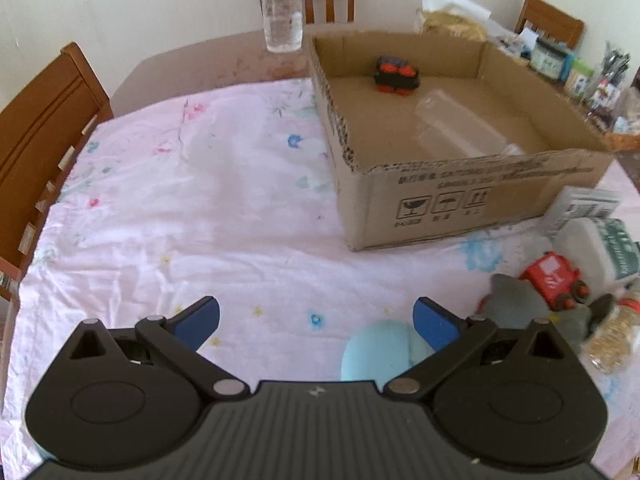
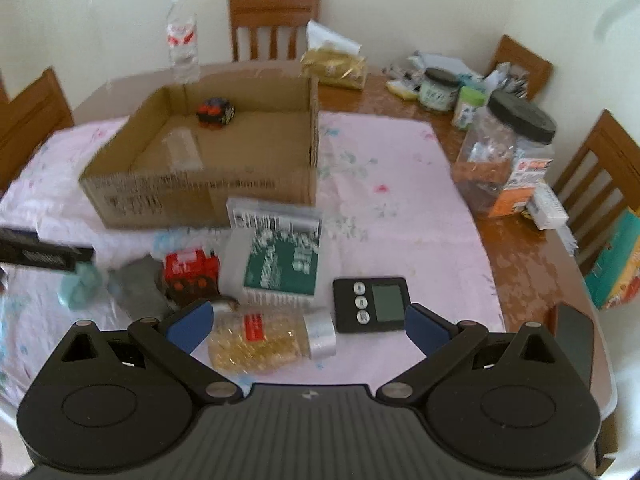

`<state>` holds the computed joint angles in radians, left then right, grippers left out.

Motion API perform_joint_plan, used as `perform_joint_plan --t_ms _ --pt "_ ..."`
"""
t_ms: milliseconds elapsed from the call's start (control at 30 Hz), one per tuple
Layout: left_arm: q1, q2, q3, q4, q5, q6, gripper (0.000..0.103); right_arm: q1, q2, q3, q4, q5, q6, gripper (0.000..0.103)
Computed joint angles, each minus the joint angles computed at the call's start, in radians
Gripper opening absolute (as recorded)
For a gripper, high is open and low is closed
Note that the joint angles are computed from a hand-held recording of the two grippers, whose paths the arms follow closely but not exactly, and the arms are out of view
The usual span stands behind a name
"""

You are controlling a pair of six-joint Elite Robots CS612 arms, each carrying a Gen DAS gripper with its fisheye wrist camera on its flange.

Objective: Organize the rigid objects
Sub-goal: 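Move the left tool to the light-blue capsule toy and close on it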

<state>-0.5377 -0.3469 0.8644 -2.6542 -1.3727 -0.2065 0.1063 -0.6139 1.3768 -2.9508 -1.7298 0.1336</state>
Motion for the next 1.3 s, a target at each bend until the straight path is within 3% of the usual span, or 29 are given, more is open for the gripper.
perform_joint_plan --t_ms 167,367,600,667,967,1033,1100,1200,1300 --pt "-0.001 -0.035 0.070 -0.051 -0.051 -0.002 0.102 -0.020 0.012 0.003 0.025 0.097 -0.046 0.103" --pt "-0.004 -0.046 0.110 -0.023 -0.107 0.046 0.102 -0.032 0.032 0.001 0.041 0.215 -0.105 0.103" --pt "-0.004 -0.040 0.121 -0.015 -0.103 0.060 0.102 -0.018 0.061 -0.003 0.021 0.191 -0.156 0.103" --pt "-0.003 -0.037 0.118 -0.025 -0.107 0.070 0.102 -0.008 0.069 -0.003 -0.007 0.152 -0.168 0.103" --pt "-0.003 -0.016 0.086 -0.046 -0.125 0.106 0.101 -0.004 0.099 0.009 -0.162 0.136 -0.143 0.103" --pt "-0.003 -0.013 0.081 -0.054 -0.131 0.115 0.095 -0.004 0.100 0.012 -0.178 0.134 -0.139 0.103" --pt "-0.004 -0.012 0.079 -0.069 -0.139 0.129 0.081 -0.005 0.100 0.015 -0.184 0.134 -0.139 0.103" --pt "-0.007 -0.010 0.069 -0.065 -0.137 0.124 0.067 -0.003 0.100 0.016 -0.184 0.132 -0.137 0.103" --pt "-0.012 -0.006 0.062 -0.068 -0.124 0.105 0.059 -0.002 0.100 0.013 -0.179 0.127 -0.132 0.103"
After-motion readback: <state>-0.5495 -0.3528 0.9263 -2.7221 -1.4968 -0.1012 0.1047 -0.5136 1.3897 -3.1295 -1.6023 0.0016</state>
